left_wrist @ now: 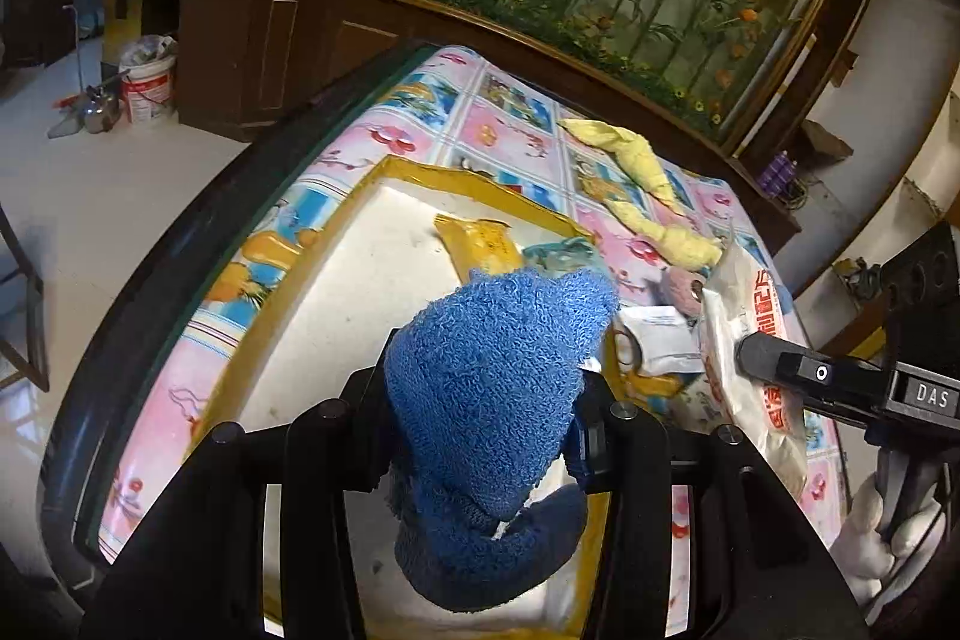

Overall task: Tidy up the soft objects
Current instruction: 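Carry the towel and package into the cardboard box and open both tools, then return to the pile and grasp the lemon-print tissue pack with the right tool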

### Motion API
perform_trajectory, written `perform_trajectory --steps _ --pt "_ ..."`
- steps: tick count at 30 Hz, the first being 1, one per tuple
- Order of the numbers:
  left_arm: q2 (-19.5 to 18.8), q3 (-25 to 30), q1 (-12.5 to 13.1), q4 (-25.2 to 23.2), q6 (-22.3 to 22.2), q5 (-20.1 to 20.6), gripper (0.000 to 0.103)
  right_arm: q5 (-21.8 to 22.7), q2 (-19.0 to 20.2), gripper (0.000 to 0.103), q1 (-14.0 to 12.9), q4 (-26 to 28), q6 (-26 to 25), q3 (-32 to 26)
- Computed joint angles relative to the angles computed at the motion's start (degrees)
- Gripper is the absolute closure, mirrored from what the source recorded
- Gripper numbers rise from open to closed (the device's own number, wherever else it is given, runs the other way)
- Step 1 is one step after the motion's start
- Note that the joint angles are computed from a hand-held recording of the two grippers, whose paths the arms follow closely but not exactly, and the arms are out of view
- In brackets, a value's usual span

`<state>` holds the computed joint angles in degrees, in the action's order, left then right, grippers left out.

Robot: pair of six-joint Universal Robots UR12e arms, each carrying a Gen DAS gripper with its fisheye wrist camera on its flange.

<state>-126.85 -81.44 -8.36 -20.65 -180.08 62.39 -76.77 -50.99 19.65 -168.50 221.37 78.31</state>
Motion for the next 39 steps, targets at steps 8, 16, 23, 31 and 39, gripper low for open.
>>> perform_trajectory --steps 8,16,23,31,39 --pt "-4.11 4.82 -1.39 1.23 0.67 10.08 0.057 -0.75 6.87 0.079 0.52 11.49 -1.05 -11.8" --pt "-3.9 4.94 -1.86 0.82 -1.42 15.74 0.051 -2.02 8.96 0.076 0.62 16.53 0.32 -14.8" --pt "-1.98 2.08 -2.47 5.11 -3.43 21.47 0.051 -2.36 7.94 0.075 0.78 13.82 -0.66 -12.86" --pt "0.64 -1.91 -3.84 13.29 -3.4 30.07 0.045 -2.06 7.03 0.074 0.94 9.34 -1.18 -11.58" --pt "3.13 -5.38 -4.54 19.94 -1.56 30.52 0.039 -5.74 4.23 0.064 1.58 4.55 -3.28 -6.91"
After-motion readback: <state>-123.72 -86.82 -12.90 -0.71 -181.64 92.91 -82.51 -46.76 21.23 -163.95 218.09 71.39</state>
